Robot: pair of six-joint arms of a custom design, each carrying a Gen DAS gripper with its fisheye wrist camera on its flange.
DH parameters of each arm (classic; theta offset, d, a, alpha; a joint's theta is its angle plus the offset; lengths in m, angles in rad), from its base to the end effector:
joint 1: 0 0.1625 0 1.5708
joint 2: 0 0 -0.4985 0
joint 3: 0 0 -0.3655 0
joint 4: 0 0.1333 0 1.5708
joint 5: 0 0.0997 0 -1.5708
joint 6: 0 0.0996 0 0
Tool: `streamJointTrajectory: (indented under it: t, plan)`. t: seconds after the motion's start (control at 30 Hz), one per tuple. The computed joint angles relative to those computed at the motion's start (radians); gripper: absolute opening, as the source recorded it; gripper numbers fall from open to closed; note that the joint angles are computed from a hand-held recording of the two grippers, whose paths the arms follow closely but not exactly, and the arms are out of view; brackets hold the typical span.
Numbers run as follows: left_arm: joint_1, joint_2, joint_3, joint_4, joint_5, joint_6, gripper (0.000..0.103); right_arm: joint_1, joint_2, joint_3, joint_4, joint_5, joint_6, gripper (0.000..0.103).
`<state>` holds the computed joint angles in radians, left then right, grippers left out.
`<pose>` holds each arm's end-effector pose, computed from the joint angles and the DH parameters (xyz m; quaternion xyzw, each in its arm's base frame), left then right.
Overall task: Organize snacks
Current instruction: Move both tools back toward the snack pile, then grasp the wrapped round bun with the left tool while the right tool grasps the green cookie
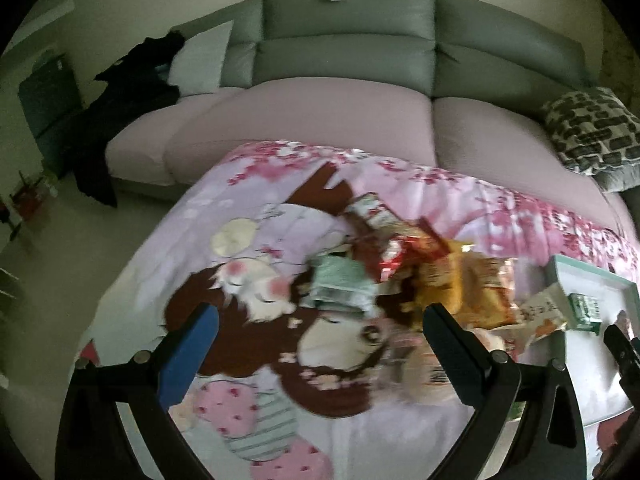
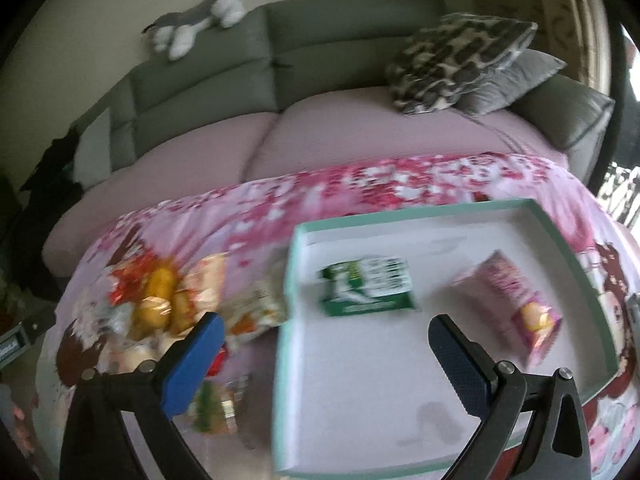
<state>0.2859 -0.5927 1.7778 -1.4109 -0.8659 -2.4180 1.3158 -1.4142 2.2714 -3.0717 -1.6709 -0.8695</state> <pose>-0.4233 -0.3306 -0.0118 -0.2126 0.7349 -0.4214 0.4870 0.0043 -0.4726 0.3591 0.2715 -0.9079 0.2420 0.2086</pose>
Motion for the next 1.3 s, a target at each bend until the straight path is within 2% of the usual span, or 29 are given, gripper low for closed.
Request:
streamJointTrajectory:
  t: [0.1, 0.17, 0.23, 0.33, 0.43, 0.5, 0.57, 0.63, 0.7, 0.8, 0.9, 1.13, 1.3]
  plan:
    - [-0.009, -0.004, -0.007, 0.077, -0.053, -0.028, 0.102, 0.013, -0.006, 0.023, 0.035, -0.004, -0.002, 0.103]
    - [-0.007, 0.001, -0.023, 0.159, -0.12, -0.049, 0.102, 0.02, -0.005, 0.038, 0.047, -0.016, -0.005, 0.103]
    - [-0.007, -0.006, -0.012, 0.171, -0.166, -0.062, 0.102, 0.029, -0.002, 0.055, 0.062, -0.04, -0.008, 0.103]
    - [-0.016, -0.045, 0.073, 0.02, -0.128, -0.033, 0.102, 0.039, 0.002, 0.073, 0.082, -0.064, -0.007, 0.103]
    - [-0.013, -0.069, 0.159, -0.211, -0.05, 0.051, 0.102, 0.05, 0.013, 0.094, 0.082, -0.091, -0.021, 0.102]
    - [-0.004, -0.071, 0.21, -0.393, 0.011, 0.135, 0.102, 0.054, 0.015, 0.104, 0.07, -0.107, -0.037, 0.095]
    - [0.006, -0.058, 0.237, -0.54, 0.053, 0.215, 0.102, 0.059, 0.022, 0.111, 0.062, -0.118, -0.041, 0.093]
    - [0.023, -0.037, 0.246, -0.668, 0.072, 0.31, 0.102, 0.062, 0.025, 0.115, 0.064, -0.128, -0.04, 0.09]
    - [0.038, -0.019, 0.249, -0.751, 0.081, 0.374, 0.102, 0.066, 0.031, 0.119, 0.056, -0.141, -0.042, 0.082]
    - [0.06, 0.009, 0.261, -0.91, 0.087, 0.476, 0.102, 0.07, 0.04, 0.124, 0.054, -0.156, -0.045, 0.08]
    - [0.086, 0.029, 0.252, -0.959, 0.067, 0.534, 0.102, 0.074, 0.046, 0.127, 0.059, -0.168, -0.049, 0.08]
    - [0.135, 0.058, 0.256, -1.043, -0.018, 0.566, 0.102, 0.086, 0.072, 0.142, 0.035, -0.205, -0.059, 0.08]
    - [0.148, 0.071, 0.247, -1.061, -0.021, 0.59, 0.102, 0.09, 0.101, 0.145, 0.015, -0.254, -0.055, 0.08]
